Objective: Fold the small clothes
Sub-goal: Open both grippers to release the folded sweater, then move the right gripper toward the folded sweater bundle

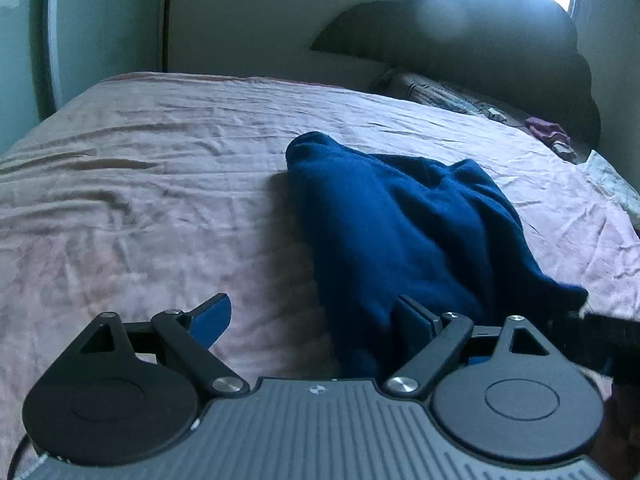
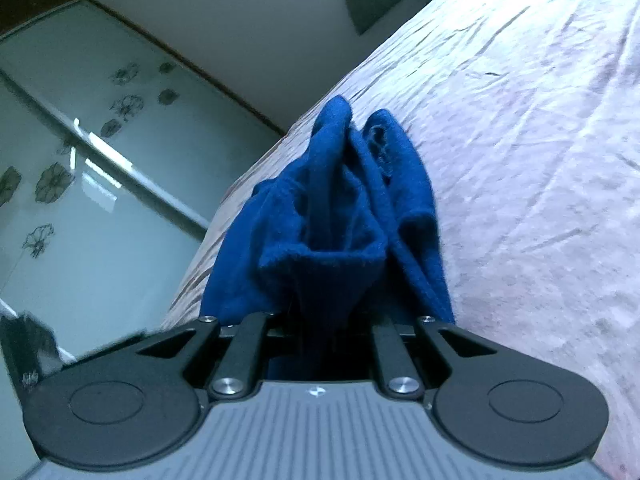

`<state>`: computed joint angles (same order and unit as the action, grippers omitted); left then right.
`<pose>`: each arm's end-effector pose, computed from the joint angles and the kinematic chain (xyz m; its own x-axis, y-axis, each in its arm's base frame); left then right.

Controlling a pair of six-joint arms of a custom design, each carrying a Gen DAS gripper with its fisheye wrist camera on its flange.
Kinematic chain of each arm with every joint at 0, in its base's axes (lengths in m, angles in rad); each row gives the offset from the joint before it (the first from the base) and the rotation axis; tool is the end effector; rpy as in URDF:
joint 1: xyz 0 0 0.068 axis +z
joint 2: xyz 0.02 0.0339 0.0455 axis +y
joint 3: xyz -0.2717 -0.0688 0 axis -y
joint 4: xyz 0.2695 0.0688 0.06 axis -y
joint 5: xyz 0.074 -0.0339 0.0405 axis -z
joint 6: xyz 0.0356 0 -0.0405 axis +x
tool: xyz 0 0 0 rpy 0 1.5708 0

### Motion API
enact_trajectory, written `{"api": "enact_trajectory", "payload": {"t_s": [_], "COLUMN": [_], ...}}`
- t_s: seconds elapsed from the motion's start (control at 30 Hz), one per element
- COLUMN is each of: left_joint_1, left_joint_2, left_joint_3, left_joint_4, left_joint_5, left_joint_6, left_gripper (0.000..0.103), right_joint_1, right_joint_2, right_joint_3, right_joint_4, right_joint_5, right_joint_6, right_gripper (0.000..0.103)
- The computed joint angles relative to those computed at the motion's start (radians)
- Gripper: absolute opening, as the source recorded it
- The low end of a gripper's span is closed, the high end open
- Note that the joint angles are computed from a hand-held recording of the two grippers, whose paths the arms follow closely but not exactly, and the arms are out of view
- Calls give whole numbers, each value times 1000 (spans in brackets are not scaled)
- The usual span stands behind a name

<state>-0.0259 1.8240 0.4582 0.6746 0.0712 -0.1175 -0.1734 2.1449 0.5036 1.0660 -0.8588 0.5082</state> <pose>0.2859 -0.0099 0.0551 -0.6423 -0.1003 -0.7599 0.0054 0.9908 -0.1354 0.2903 -0.0235 0.0157 -0.7178 0.4485 -0.5326 -0.1873 0.6123 0.7681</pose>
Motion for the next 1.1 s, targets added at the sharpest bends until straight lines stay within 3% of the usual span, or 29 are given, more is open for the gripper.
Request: {"api": "enact_trajectory", "payload": {"t_s": [0.1, 0.2, 0.23, 0.33, 0.37, 0.43, 0.53, 0.6, 0.7, 0.8, 0.83, 0.87, 0.9, 0.93, 1.1], "left_joint_1": [-28, -67, -81, -115, -126, -149, -194, -230, -286, -324, -333, -341, -346, -349, -392], "left_joint_2": [2, 4, 2, -13, -13, -19, -18, -3, 35, 79, 96, 111, 125, 137, 224], "left_joint_3": [-49, -82, -93, -122, -119, -96, -58, -34, -17, -2, 8, 17, 28, 35, 46], "left_joint_4": [74, 134, 160, 226, 233, 210, 174, 163, 187, 219, 225, 226, 223, 220, 300], "left_joint_5": [-42, -99, -119, -170, -181, -184, -190, -209, -268, -293, -300, -307, -306, -300, -352], "left_joint_6": [42, 90, 104, 132, 135, 138, 126, 139, 163, 196, 203, 208, 212, 219, 278], "left_gripper": [90, 90, 90, 91, 91, 92, 93, 95, 95, 96, 96, 96, 96, 96, 96], "right_joint_1": [10, 33, 30, 2, 10, 55, 98, 122, 142, 171, 175, 179, 179, 168, 166], "right_joint_2": [-22, -126, -158, -246, -290, -411, -449, -380, -232, -104, -74, -54, -37, -31, -17], "right_joint_3": [-28, -69, -90, -170, -203, -211, -90, 52, 323, 506, 542, 561, 582, 588, 599], "right_joint_4": [18, -92, -112, -82, -54, -111, -240, -342, -594, -733, -750, -753, -766, -768, -733], "right_joint_5": [34, 139, 156, 207, 283, 420, 421, 413, 392, 406, 407, 407, 393, 369, 496], "right_joint_6": [7, -60, -80, -93, -96, -179, -281, -322, -368, -413, -425, -430, -436, -446, -461], "right_gripper": [19, 20, 26, 64, 67, 67, 67, 65, 65, 66, 63, 37, 22, 16, 15]}}
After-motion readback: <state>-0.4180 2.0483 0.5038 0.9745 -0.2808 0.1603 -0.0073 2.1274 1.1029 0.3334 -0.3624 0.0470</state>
